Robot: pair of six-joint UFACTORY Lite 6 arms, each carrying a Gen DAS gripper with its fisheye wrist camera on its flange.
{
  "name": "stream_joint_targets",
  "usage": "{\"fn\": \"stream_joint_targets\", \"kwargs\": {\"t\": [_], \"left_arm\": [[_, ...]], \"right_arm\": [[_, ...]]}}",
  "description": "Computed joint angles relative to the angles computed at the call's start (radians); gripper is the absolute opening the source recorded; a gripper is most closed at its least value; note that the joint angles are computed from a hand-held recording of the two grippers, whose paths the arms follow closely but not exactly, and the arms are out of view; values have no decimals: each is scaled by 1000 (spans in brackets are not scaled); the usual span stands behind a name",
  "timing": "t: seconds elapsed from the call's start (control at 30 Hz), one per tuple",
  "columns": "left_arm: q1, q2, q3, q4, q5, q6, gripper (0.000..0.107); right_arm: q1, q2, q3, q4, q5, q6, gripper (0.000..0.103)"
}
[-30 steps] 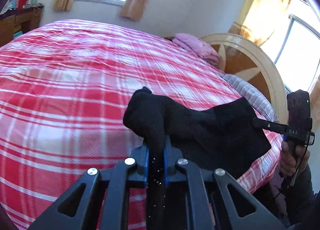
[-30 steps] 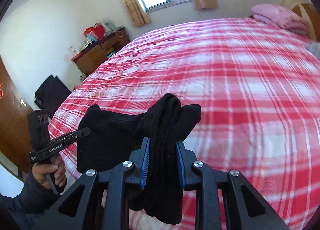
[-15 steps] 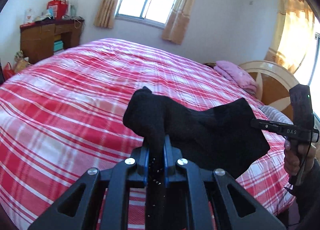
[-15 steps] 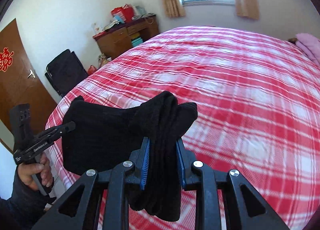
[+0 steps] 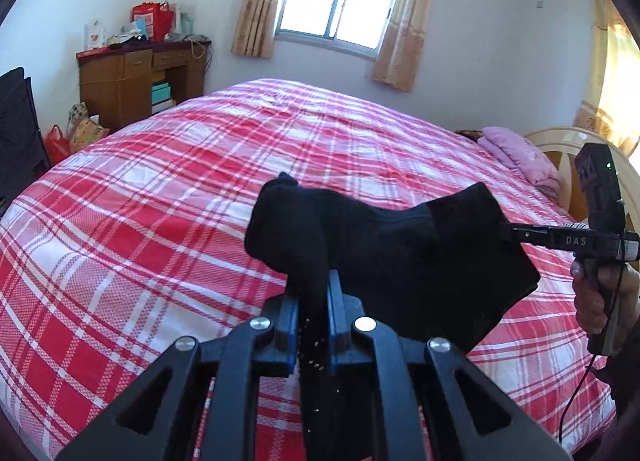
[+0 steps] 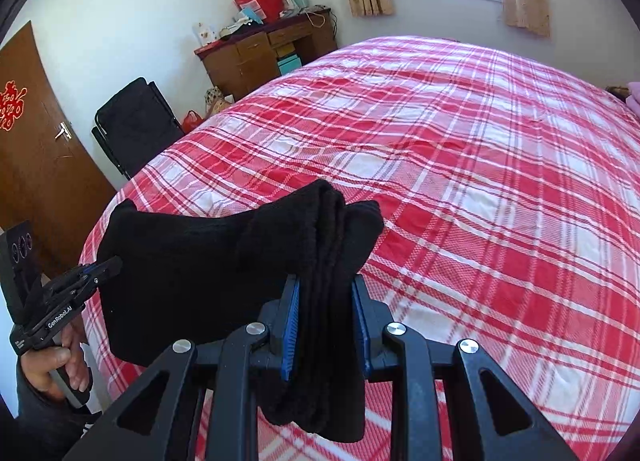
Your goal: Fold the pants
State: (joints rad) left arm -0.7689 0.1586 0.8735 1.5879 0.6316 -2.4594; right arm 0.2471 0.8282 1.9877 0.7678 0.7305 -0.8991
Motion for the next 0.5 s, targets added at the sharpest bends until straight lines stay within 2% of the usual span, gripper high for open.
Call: {"fn": "stream_joint_targets", "kwargs": {"t": [0.13, 0.3, 0.4, 0.5], "left_arm": [[44, 39, 8, 23, -48, -12, 12], [64, 74, 32, 2, -62, 32, 12], [59, 114, 61, -36, -49, 78, 12], [31, 158, 101, -106, 3, 152, 19]], "right_arm": [[0, 113, 132, -16, 28, 52, 25], [-15, 248, 285, -11, 64, 102, 25], [-16, 326, 368, -36, 80, 147, 25], [-20, 381, 425, -60, 103, 176, 26]]}}
